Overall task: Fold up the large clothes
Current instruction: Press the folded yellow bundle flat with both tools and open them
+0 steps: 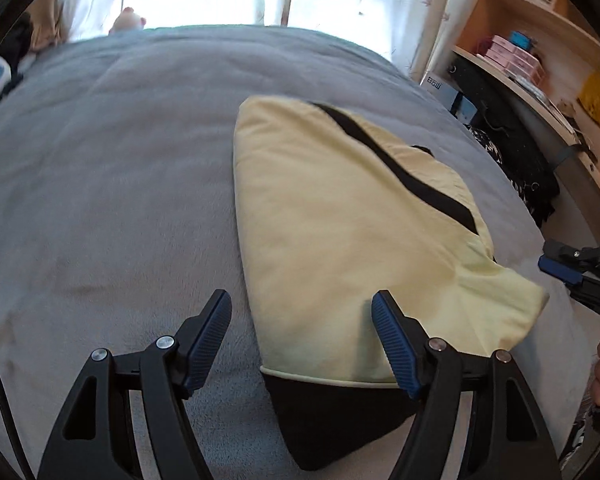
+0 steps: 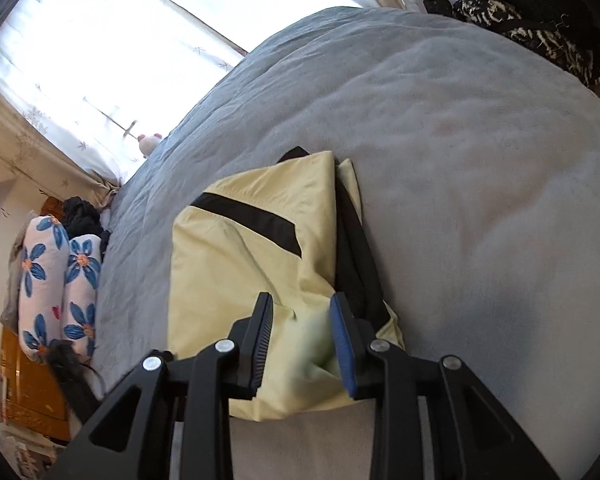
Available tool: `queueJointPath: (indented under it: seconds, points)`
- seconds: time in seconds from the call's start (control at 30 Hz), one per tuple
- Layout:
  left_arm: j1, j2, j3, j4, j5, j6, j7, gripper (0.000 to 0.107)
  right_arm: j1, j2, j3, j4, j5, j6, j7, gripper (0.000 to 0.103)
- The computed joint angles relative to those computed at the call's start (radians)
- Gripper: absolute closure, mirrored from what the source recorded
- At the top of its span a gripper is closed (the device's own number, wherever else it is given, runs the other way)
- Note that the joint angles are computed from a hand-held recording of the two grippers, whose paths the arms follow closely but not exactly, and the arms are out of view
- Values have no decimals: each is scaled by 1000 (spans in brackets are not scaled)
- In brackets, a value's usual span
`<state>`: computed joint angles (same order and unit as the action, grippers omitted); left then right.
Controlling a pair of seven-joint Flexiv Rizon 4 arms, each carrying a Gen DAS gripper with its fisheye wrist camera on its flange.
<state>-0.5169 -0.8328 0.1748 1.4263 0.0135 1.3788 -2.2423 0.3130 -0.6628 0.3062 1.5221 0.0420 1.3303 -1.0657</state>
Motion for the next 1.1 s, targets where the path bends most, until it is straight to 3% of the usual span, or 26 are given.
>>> queueJointPath:
  seconds: [0.07,0.23,0.33,0.37,0.4,0.47,0.53,0.63,0.7,0.73,0.87,1.03,1.07,1.1]
  points:
    - [13,-3,-20,6,-6,5,11,36,-29,-15,38,-42,4,-81,-37,68]
    - [26,-40,-56,-18,-29,27,41,36,5,-55,3,-131,-8,-275,-65,67]
    - [8,-57,-35,-42,-37,14,39,36,0,-99,24,-195,37,-344,-123,67]
    - [3,-59,-28,-47,-37,8,39,36,4,-109,26,-209,46,-354,-146,68]
    - [2,-61,-27,-56,-38,-1,40,36,8,-119,28,-223,49,-364,-178,75]
    - [7,-60,-32,-56,-39,-3,43,36,55,-127,-24,-222,8,-356,-192,92]
    - [4,-57,-29,-59,-37,-9,44,36,78,-118,-60,-197,-11,-320,-174,96]
    - [-10,-55,-9,-64,-25,4,31,36,86,-37,-88,-46,-14,-99,-163,98]
    - [-15,-59,-7,-69,-18,12,30,36,124,14,-153,68,-55,40,-106,98]
    - [-4,-66,-27,-73,-22,16,43,36,131,20,-169,95,-69,63,-81,98]
    - [-1,-115,-43,-120,-41,-15,61,33,113,-43,-157,80,-125,-7,-32,97]
    - [14,-101,-61,-112,-48,-36,87,33,84,-29,-124,72,-123,33,45,90]
    - [22,-92,-71,-111,-46,-51,105,33,92,-24,-139,75,-133,67,58,79]
    - [37,-86,-90,-110,-50,-57,124,33,119,-20,-181,74,-155,94,88,61]
